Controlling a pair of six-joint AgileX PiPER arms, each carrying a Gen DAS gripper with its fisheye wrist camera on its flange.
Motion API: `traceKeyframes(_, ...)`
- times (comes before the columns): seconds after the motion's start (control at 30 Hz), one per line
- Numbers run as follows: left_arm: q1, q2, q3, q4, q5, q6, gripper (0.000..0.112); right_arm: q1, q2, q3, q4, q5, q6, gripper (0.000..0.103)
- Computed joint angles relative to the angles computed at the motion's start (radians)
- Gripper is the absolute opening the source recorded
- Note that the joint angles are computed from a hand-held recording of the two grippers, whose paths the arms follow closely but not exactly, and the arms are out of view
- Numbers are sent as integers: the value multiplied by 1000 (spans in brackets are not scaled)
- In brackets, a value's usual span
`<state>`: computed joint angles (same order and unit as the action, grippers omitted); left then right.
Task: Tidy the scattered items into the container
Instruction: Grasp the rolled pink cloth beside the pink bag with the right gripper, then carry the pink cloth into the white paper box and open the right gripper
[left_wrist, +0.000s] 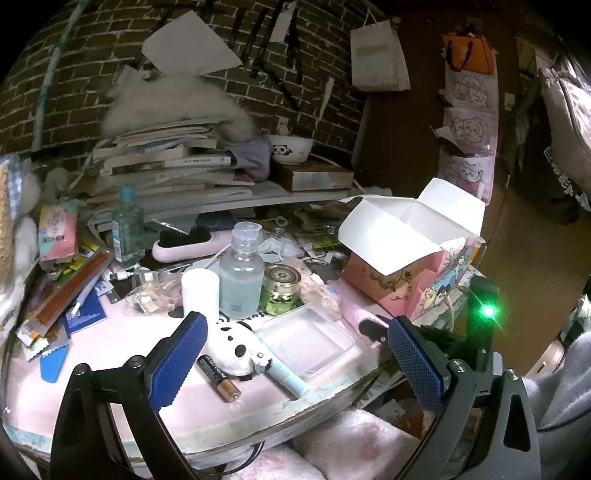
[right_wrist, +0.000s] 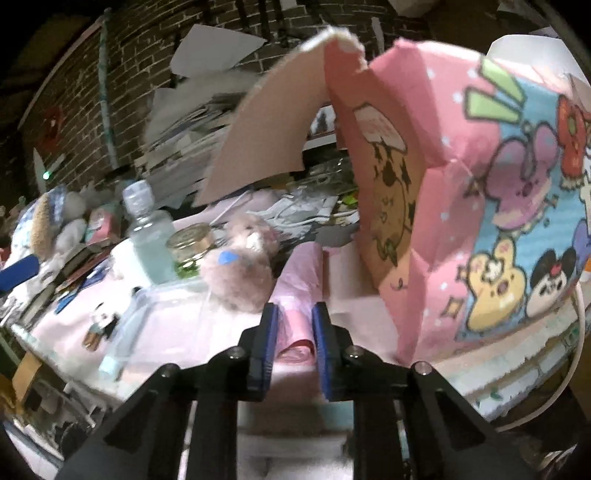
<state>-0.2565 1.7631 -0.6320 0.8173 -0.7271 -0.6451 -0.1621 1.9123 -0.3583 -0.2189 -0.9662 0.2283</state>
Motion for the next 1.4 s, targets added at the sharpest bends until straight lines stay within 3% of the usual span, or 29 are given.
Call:
traceKeyframes(0.13,-6,-4,-4,-2,13,-7,98,25,-16,44,36,-32,-31,24)
traceKeyframes(0.2,-8,-7,-4,-3,17,-7,98,30,-14,32,52,-32,-19,54)
traceKeyframes(0.23,-8,-6,-6,-2,18,-10,98,31,-13,18,55,-22,-4,57)
traceKeyframes(0.43,-5,-11,-10,1,28,-15,98,66,13,-73,104,70,-3,58)
traceKeyframes(0.47,-3,-11,-11,3,29,-16,98,77,19,-73,122,63,-22,55)
traceKeyframes(0.53,0,-9,-13,5,29,-22,98,99,27,-67,160,51,-73,38)
traceKeyframes(0.57,0,-7,-16,6,29,-26,98,105,31,-62,174,43,-99,26)
traceKeyframes(0.6,-1,-5,-18,7,30,-31,98,108,33,-58,181,37,-117,21)
traceKeyframes(0.77,-7,-4,-16,12,25,-34,98,111,34,-35,184,6,-169,19)
traceKeyframes(0.93,-10,-14,-4,-10,24,-19,98,153,34,35,259,-143,-238,19)
traceKeyframes(1.07,2,-32,17,-17,9,-11,98,194,-15,81,272,-209,-270,19)
traceKeyframes(1.27,26,-53,37,-11,-4,-21,98,243,-75,104,214,-223,-275,19)
traceKeyframes(1.4,30,-63,38,-8,0,-24,98,186,-172,68,39,-110,-157,19)
